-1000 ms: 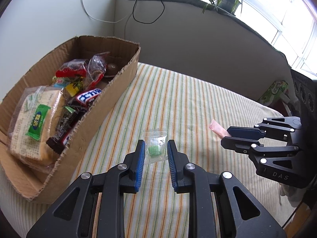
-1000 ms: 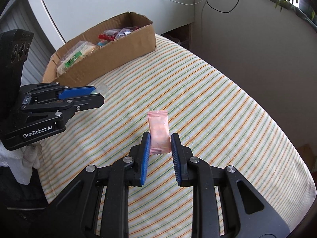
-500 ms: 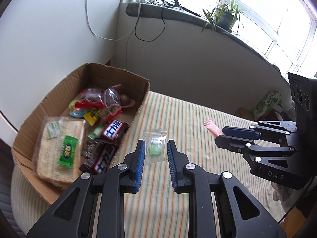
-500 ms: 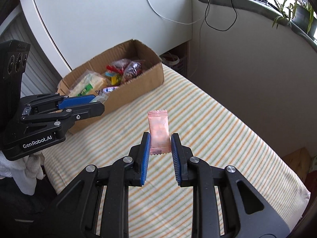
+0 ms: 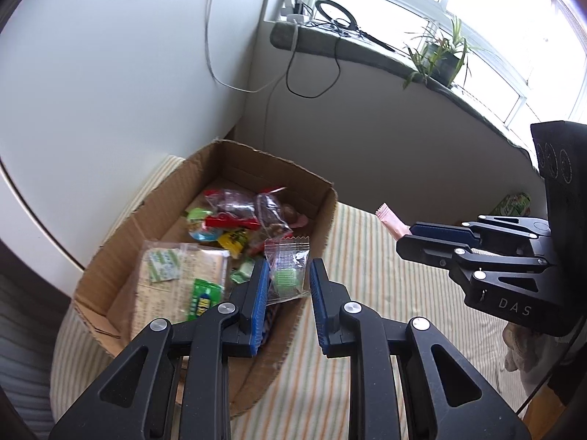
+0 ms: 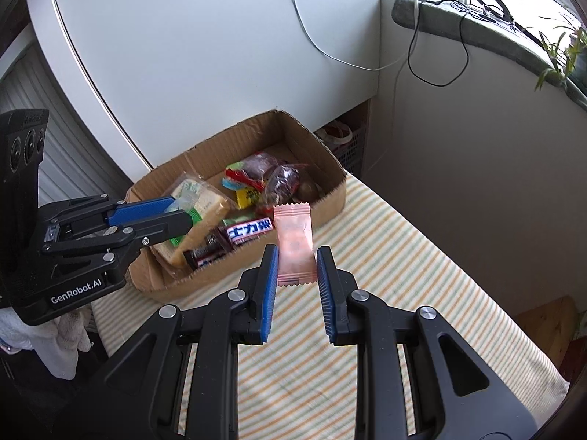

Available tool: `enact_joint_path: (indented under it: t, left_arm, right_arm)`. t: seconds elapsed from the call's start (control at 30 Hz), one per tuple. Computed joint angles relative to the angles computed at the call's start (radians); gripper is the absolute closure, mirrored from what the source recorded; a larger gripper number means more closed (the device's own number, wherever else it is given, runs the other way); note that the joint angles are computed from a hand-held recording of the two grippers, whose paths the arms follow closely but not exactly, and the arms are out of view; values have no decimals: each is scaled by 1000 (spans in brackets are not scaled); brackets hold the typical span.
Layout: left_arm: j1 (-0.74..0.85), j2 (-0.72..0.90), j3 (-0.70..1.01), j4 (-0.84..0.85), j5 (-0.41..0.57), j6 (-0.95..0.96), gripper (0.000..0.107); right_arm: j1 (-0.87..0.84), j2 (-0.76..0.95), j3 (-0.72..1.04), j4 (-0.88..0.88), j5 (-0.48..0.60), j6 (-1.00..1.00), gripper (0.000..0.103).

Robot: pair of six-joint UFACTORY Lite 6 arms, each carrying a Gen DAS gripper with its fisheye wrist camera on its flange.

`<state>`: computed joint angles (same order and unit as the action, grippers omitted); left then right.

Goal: Organize snacks
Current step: 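Carry the pink and green candies with both tools over the box, then open both tools to drop the pink and green candies into the box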

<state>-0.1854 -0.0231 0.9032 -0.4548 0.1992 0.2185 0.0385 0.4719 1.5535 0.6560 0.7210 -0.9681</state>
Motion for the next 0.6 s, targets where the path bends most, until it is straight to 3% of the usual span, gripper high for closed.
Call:
enact_joint_path:
  t: [0.23,0.6]
  left_arm:
    - [104,-4,-6,-173,28,217,86]
    - [197,5,-4,-255,57,337,86]
  right_arm:
    - [76,75,114,-49,7,110,81]
    - [175,172,241,-111,20,255,81]
